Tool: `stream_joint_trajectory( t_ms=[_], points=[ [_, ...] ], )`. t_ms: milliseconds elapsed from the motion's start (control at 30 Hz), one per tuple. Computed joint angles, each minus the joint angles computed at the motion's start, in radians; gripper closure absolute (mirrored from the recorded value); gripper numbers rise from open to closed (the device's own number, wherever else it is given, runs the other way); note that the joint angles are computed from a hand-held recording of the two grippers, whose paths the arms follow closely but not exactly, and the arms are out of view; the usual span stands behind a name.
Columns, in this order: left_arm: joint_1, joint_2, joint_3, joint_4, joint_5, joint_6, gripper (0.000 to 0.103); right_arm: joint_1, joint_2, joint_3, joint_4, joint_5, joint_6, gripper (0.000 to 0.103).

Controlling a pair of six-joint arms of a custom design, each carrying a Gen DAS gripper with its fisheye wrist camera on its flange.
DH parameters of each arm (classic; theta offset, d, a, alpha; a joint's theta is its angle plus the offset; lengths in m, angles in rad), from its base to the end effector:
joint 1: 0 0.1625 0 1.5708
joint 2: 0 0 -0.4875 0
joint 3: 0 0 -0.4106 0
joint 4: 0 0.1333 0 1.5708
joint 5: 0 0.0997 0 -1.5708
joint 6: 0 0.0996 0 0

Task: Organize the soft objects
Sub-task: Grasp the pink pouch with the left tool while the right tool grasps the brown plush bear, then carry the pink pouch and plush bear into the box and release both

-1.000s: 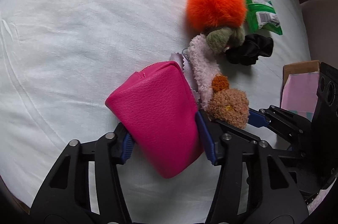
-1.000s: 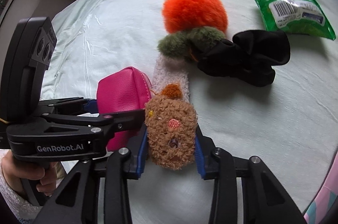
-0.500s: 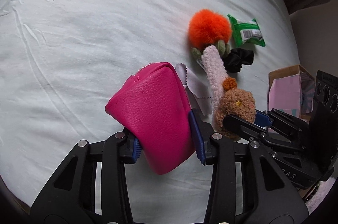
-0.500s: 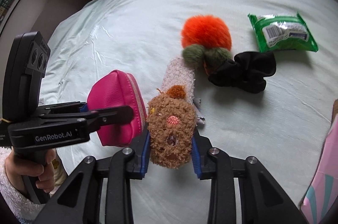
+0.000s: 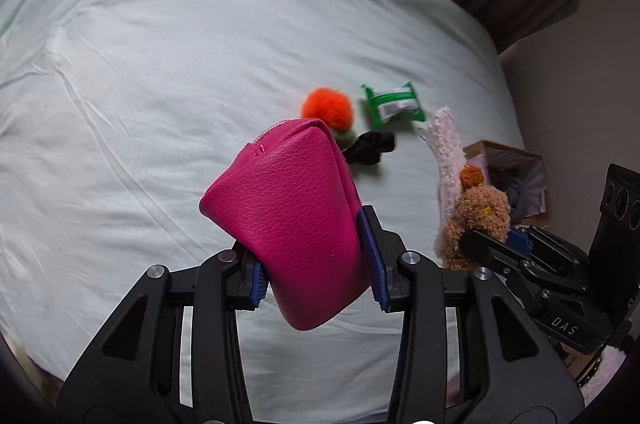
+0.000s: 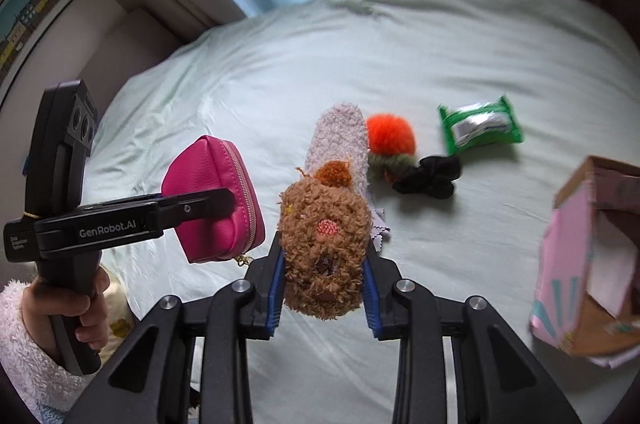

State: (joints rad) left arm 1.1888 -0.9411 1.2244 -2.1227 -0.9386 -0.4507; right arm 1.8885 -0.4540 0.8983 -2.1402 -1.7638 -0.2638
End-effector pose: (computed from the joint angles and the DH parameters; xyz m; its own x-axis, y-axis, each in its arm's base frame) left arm -0.1195 -0.8128 0.3907 -0.8830 -0.2500 -0.3972 -0.0280 0.8729 -0.4871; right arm 0.3959 -0.8383 0.1153 -0.8265 -0.5198 0.2163 -0.5443 0.8359 -0.0708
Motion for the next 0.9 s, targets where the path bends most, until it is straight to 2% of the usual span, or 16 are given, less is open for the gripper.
stream_joint_trajectory(
  t_ms=[233,533,667,900],
  points=[
    [-0.067,0.026,-0.081,0.031,-0.002,0.047,0.067,0.023,-0.085,0.034,-0.058,-0.058,0.046,0.073],
    [-0.154,0.169,-0.252,0.034,0.005,0.083,0.067,-0.015,-0.174,0.022,-0.074,-0.111,0.095,0.073],
    [-0.187,0.254,-0.334,0.030,0.006,0.058,0.067,-0.044,-0.193,-0.028,-0.017,-0.139,0.074,0.073],
    [-0.220,0.433,-0.507,0.055,-0.002,0.029,0.067,-0.107,-0.188,-0.156,0.099,-0.179,-0.011,0.073]
  ],
)
